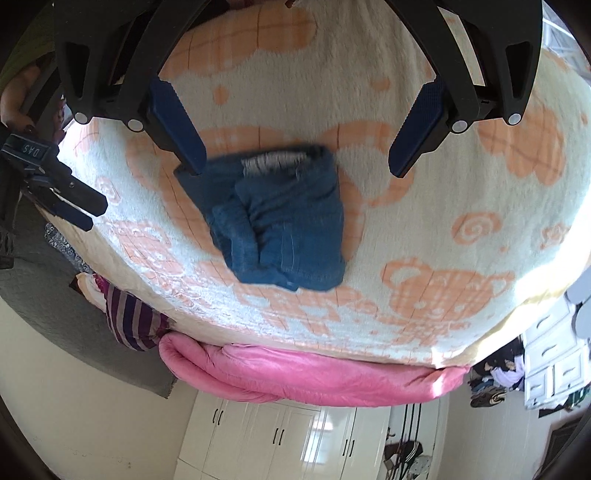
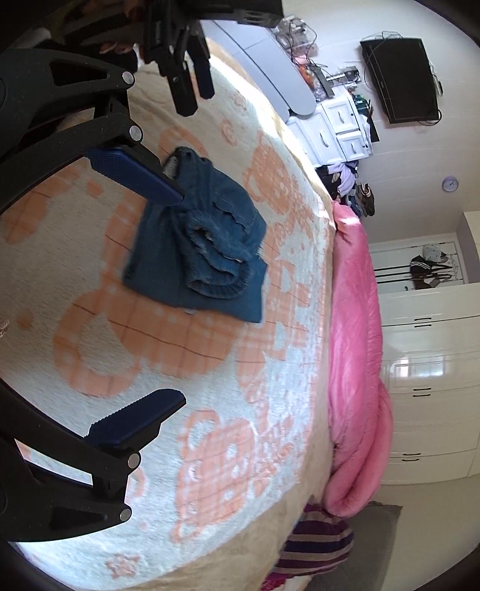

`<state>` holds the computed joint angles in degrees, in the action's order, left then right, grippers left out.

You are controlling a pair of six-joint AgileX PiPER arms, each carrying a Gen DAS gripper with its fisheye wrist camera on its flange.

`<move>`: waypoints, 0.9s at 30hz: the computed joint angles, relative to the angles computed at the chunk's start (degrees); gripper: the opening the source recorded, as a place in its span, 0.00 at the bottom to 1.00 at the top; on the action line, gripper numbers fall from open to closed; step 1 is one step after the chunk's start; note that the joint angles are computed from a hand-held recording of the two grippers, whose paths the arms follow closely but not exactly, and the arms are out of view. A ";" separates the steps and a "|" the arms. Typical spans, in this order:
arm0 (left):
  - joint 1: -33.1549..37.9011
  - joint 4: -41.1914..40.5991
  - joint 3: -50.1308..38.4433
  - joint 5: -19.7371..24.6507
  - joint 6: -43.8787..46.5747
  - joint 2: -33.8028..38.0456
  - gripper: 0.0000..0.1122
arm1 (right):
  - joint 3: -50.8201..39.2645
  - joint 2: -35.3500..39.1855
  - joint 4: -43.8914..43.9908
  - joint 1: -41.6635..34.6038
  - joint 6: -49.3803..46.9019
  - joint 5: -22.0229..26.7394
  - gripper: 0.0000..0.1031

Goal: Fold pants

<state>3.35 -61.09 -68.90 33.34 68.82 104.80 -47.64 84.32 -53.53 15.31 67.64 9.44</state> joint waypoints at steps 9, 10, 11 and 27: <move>-0.28 -1.10 4.07 -2.31 2.24 2.01 0.88 | 1.65 5.20 -4.84 3.47 7.68 5.30 0.91; -0.41 -0.81 3.89 -2.38 2.07 2.28 0.88 | 1.59 5.83 -3.53 3.40 6.92 5.53 0.91; -0.64 -0.46 3.90 -2.86 1.84 2.44 0.88 | 1.65 6.43 -1.95 2.95 5.73 5.11 0.91; -1.94 1.98 2.61 -3.53 -1.31 3.18 0.88 | 1.29 6.88 0.23 2.85 3.20 4.72 0.91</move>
